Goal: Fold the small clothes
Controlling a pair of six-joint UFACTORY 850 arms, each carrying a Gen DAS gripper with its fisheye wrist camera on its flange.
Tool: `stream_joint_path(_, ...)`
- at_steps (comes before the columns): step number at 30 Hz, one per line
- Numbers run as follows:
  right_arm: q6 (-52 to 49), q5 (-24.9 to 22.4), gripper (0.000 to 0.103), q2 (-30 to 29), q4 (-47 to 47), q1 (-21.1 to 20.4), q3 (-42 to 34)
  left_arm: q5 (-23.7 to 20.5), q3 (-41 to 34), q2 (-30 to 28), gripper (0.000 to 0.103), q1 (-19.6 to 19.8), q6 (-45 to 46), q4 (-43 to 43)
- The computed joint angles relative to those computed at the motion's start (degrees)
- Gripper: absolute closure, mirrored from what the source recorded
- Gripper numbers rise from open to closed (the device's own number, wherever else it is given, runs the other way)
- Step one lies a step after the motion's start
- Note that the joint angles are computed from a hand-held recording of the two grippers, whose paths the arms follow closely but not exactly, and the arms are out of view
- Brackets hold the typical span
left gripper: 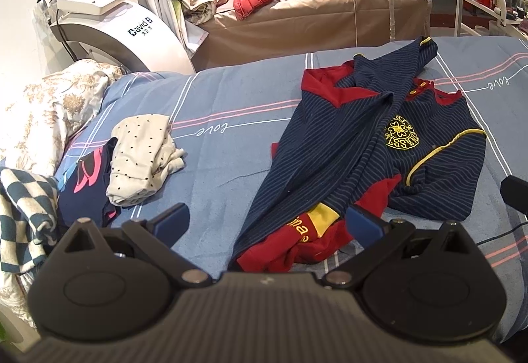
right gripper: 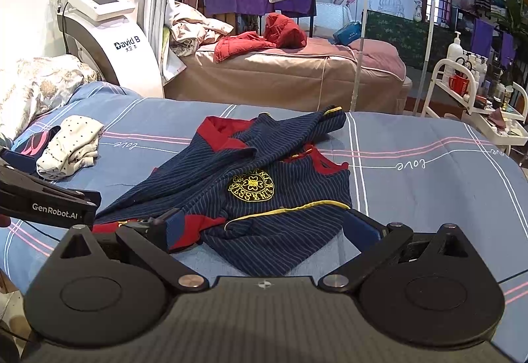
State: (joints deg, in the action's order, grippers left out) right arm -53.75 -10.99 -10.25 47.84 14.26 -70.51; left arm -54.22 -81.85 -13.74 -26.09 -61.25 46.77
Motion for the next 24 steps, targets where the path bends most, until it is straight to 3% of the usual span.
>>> stream_joint_path(24, 5.3, -1.8, 0.0, -0.5, -4.9, 0.2, -0.5, 0.5, 0.4, -0.1, 0.0, 0.6, 0.3, -1.9)
